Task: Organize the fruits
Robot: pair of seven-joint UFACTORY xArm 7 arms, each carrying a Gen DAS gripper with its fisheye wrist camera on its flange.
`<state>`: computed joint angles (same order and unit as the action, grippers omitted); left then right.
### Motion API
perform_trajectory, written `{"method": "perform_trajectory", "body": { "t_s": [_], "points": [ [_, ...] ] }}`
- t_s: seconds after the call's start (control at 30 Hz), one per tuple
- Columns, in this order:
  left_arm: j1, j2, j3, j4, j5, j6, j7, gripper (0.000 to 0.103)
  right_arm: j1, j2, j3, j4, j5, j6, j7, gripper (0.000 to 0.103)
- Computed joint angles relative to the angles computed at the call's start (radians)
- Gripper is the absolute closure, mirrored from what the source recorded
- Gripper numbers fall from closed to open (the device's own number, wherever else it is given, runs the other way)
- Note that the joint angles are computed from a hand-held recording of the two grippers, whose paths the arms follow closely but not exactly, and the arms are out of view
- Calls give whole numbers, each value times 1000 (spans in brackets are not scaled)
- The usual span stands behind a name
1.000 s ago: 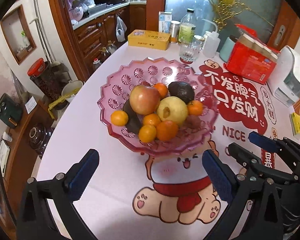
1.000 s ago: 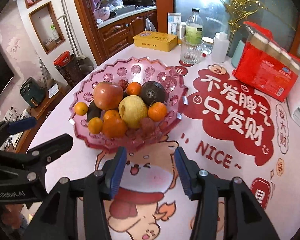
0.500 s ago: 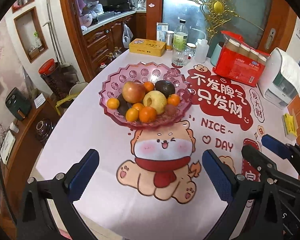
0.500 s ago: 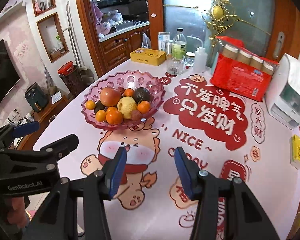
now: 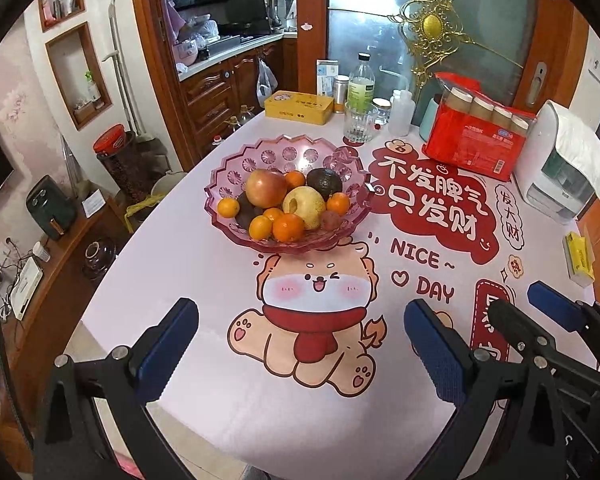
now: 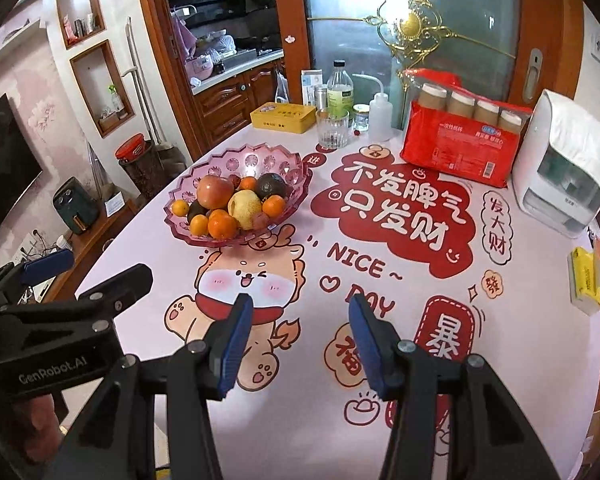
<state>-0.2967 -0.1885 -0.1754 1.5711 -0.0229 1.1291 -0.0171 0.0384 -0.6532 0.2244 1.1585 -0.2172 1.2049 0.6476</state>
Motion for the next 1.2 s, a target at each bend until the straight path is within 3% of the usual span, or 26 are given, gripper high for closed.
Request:
{"method": "perform_trajectory", "body": {
  "t_s": [1.2],
  "points": [
    [4,-6,-4,10,29,12,-28,1,1,-8,0,-6,-2,-14,-26,53]
  ]
}}
